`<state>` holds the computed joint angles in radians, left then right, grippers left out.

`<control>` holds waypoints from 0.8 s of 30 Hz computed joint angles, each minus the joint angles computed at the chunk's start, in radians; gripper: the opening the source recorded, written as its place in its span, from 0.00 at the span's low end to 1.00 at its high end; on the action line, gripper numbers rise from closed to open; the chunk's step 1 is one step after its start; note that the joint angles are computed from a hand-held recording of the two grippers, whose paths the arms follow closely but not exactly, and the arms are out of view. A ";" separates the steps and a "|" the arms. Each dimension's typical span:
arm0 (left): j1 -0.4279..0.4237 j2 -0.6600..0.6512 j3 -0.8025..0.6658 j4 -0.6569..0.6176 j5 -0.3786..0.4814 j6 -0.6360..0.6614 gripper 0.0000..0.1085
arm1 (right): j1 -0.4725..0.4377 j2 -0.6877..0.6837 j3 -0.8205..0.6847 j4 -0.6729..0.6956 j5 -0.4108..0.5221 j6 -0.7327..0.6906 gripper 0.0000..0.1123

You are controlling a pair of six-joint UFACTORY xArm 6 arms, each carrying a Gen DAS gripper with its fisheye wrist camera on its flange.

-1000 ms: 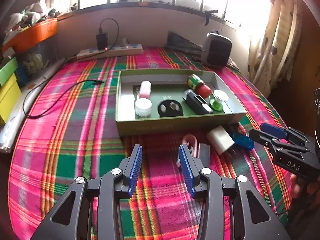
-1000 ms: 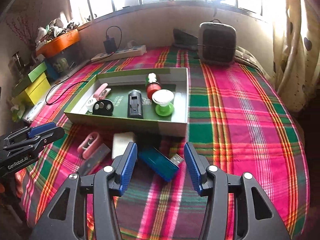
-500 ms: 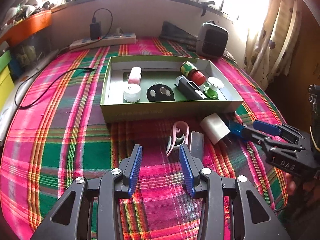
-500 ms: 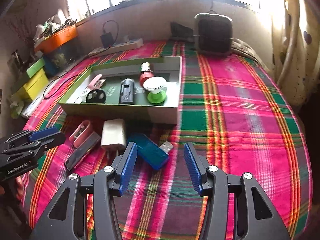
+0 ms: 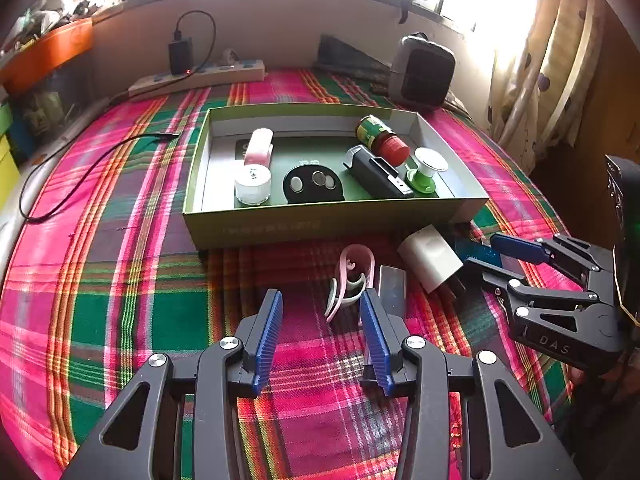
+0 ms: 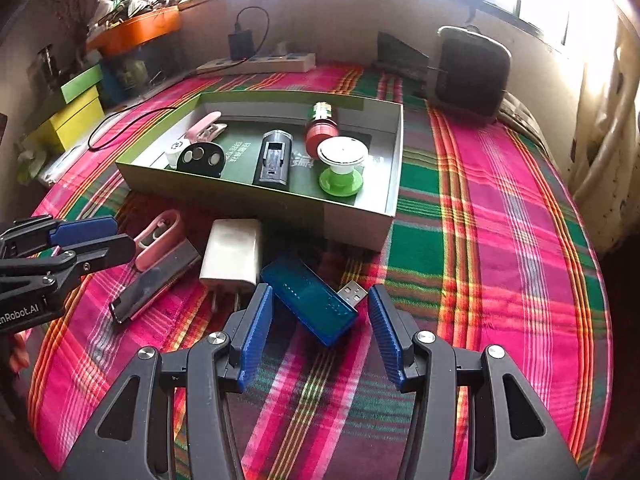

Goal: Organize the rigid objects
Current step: 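Withdraw both open tools from the tray toward the remaining items, then grasp the blue USB stick with the right tool while the left tool grasps the pink-and-white clip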

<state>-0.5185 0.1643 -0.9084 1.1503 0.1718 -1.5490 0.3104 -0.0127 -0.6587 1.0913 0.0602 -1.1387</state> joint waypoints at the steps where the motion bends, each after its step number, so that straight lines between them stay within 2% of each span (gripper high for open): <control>1: 0.000 0.004 -0.003 -0.012 0.000 0.014 0.37 | 0.001 0.004 -0.003 -0.004 -0.003 -0.003 0.45; 5: -0.001 0.015 -0.015 -0.034 -0.002 0.043 0.37 | 0.018 0.013 0.000 -0.041 -0.046 -0.009 0.45; 8: -0.002 0.025 -0.024 -0.046 -0.006 0.064 0.37 | 0.035 0.013 -0.001 0.029 -0.079 -0.089 0.45; 14: -0.005 0.033 -0.037 -0.061 0.006 0.078 0.37 | 0.009 0.012 0.013 -0.064 -0.081 0.018 0.45; 19: -0.007 0.036 -0.044 -0.078 0.016 0.092 0.38 | 0.029 0.017 -0.013 0.064 -0.070 -0.149 0.45; 24: -0.013 0.041 -0.054 -0.083 0.020 0.102 0.38 | 0.023 0.028 -0.043 0.118 -0.033 -0.219 0.45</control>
<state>-0.5313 0.2058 -0.9619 1.0675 0.1917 -1.4465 0.3330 0.0156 -0.7020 1.2096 0.0268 -1.3577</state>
